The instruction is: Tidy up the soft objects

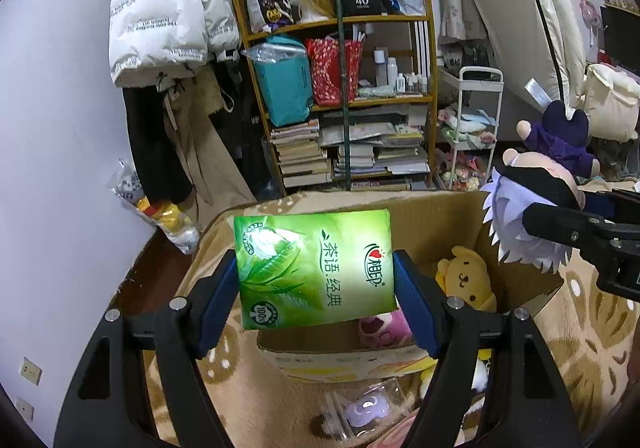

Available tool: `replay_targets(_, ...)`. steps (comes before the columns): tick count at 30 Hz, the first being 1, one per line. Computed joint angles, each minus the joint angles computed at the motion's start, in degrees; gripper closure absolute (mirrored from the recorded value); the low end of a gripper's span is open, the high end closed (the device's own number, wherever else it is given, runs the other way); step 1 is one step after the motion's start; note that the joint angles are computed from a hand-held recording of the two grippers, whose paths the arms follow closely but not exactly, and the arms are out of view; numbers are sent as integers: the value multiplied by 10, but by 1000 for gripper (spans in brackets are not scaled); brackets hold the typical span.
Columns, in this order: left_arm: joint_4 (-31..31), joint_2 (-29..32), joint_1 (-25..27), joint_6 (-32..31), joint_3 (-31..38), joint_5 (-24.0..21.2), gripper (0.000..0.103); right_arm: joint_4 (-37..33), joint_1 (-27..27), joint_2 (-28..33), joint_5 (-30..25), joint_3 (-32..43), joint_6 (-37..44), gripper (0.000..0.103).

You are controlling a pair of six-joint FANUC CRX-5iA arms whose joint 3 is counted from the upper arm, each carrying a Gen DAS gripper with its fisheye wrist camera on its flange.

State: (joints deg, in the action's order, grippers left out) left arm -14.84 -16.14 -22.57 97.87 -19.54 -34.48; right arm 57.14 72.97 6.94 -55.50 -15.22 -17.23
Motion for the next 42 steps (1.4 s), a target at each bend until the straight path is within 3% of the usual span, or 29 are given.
replay_targets(4,30,3,8,-23,-8,1,29,-11,-4,1,6,-1,5,50)
replay_targets(9,-4,11,-6,10,0,-9,28,-22,-6,2,13,-2,5,49)
replay_targets(17,8,22,-3,-4,-1,-17,28,-41,-13,1,40,-8,3,46)
replay_targets(23,28,19,10,-14,-8,-12,21,-55,-15,2,53,-8,9,46)
replay_targets(39,56,-15,25,-51,-19,-64,20,-56,-4,-9,67,-20,-18,45)
replay_targets(41,61,-27,25,-55,-25,-68,20,-58,1,-9,58,-16,-16,42)
replay_targets(42,60,-33,24,-54,-27,-71,20,-60,4,-8,53,-13,-14,36)
